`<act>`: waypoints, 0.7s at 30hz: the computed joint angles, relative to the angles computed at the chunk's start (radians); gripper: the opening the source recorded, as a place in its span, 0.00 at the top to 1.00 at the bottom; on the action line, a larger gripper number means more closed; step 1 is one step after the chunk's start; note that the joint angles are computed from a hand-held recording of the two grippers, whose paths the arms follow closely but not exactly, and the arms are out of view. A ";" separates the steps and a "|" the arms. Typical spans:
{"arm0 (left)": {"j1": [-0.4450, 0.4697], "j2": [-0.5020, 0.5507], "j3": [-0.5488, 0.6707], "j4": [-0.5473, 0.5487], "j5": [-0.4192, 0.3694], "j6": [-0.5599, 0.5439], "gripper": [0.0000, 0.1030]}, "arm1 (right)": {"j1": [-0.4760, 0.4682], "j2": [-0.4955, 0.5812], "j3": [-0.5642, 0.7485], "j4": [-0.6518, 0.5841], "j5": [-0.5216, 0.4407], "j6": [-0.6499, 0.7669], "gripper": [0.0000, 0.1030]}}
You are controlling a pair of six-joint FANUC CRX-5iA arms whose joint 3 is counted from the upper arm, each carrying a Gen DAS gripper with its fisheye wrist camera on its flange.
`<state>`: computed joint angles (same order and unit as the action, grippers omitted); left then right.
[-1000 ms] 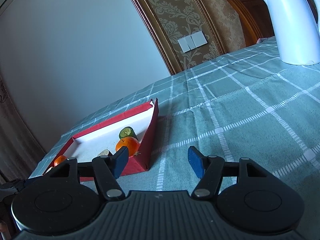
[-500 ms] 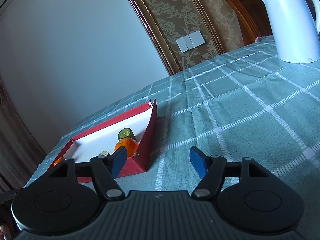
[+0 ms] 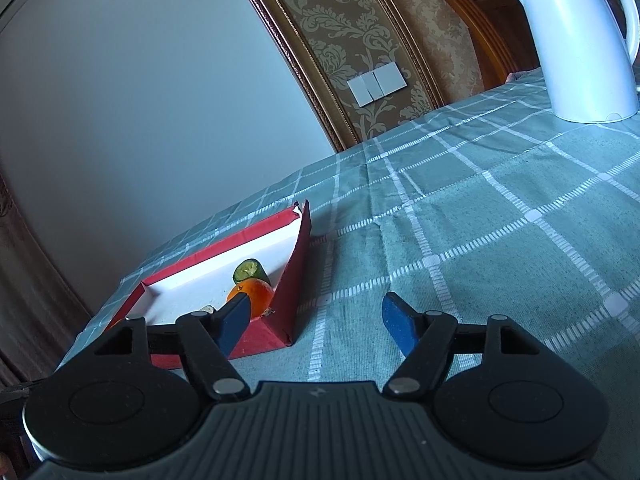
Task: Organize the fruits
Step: 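Lift the cucumber piece into the red box and open the left gripper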
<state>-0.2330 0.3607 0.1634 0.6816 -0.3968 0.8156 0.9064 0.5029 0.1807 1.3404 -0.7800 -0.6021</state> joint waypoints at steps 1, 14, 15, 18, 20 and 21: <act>-0.002 -0.004 -0.004 0.007 0.021 -0.003 0.73 | 0.000 0.000 -0.001 0.001 0.000 -0.001 0.30; -0.011 0.144 0.375 -0.576 -0.092 0.539 0.72 | 0.000 -0.001 -0.002 0.000 0.001 -0.002 0.30; -0.014 0.152 0.393 -0.605 -0.102 0.565 0.70 | 0.000 -0.001 -0.002 0.000 0.001 -0.002 0.30; -0.019 0.157 0.407 -0.672 -0.097 0.631 0.47 | -0.001 -0.001 -0.001 -0.004 0.005 -0.001 0.30; -0.017 0.159 0.412 -0.675 -0.109 0.645 0.26 | -0.001 0.000 0.000 -0.006 0.007 -0.001 0.30; -0.018 0.155 0.412 -0.693 -0.108 0.666 0.23 | -0.002 0.000 0.000 -0.008 0.008 0.000 0.30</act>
<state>-0.2512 0.5159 0.5754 -0.0113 -0.5044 1.4818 0.9048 0.5027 0.1809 1.3328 -0.7717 -0.6025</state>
